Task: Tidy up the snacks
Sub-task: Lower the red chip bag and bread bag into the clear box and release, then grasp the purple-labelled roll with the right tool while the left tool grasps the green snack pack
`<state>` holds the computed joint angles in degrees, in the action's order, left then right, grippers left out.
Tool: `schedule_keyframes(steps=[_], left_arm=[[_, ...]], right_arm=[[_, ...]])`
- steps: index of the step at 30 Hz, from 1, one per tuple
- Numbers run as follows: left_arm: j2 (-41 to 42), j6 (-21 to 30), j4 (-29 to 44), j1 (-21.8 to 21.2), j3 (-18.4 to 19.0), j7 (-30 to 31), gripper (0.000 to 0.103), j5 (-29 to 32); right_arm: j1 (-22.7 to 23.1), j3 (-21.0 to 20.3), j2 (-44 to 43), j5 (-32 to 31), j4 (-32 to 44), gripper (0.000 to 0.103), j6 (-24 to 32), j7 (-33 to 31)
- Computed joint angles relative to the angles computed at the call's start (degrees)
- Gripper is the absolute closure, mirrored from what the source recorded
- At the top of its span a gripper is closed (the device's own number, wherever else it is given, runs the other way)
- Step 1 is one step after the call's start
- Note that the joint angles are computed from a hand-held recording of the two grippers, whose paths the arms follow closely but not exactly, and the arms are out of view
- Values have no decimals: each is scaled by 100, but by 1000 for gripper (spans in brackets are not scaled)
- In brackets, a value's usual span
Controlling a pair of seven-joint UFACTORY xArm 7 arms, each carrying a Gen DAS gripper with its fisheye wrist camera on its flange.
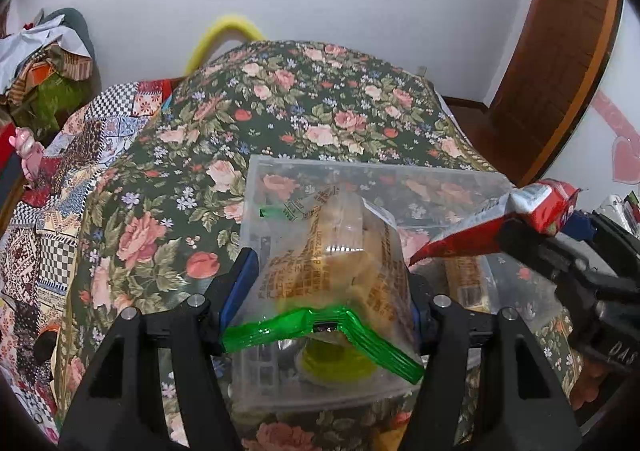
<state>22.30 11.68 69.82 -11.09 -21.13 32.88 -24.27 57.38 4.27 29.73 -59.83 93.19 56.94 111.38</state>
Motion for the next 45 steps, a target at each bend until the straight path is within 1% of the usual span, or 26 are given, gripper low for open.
schedule_keyframes(steps=[3,5,6,7,9,10,13,15,19,22,26,28,30,34,36,39,42,45], left_arm=[[61,-29,26,-187,168,-198,40,216],[62,-76,-12,-228,198,-286,40,315],[50,-99,-36,-243,213,-330,39,367],[20,-107,-75,-260,233,-378,38,425],[-42,-36,-148,-67,37,-247,37,317],[-69,7,-170,9,-35,-175,37,241],[-280,136,-334,243,-225,142,35,-142],[-512,168,-530,521,-473,665,35,-715],[-1004,247,-893,730,-599,1488,35,-1652],[-1525,279,-1280,804,-598,2203,35,-2388],[-2140,412,-1749,689,-363,2924,30,-3081],[-2436,537,-1996,602,-177,3180,29,-3314],[-2710,673,-2248,512,33,3330,28,-3423],[-3107,891,-2725,322,453,3507,27,-3486],[-3267,900,-2991,214,650,3617,26,-3511],[-3356,829,-3312,73,881,3582,26,-3385],[-3267,761,-3503,-43,1103,3478,26,-3179],[-3136,712,-3606,-170,1324,3354,26,-2989]], right_arm=[[-66,42,122,182,127,39,-15,-341],[-79,57,190,364,207,38,-12,-571],[-81,43,183,411,184,35,-61,-604],[-75,39,180,462,172,29,-95,-633],[-16,36,186,575,198,21,-3,-698],[9,21,175,589,185,20,24,-710],[91,35,131,624,180,19,108,-770],[146,49,99,630,170,19,154,-752],[374,92,45,505,210,19,449,-626],[539,144,32,436,294,19,723,-609],[781,225,22,346,373,18,1133,-598],[895,271,21,323,397,15,1316,-543],[981,312,8,315,375,15,1450,-472],[1132,431,-27,424,237,15,1695,-189],[1161,487,-61,508,87,15,1700,85],[1219,579,-6,683,37,15,1725,431],[1231,637,-13,866,-162,15,1579,795],[1161,691,-14,1074,-388,15,1314,1039]])
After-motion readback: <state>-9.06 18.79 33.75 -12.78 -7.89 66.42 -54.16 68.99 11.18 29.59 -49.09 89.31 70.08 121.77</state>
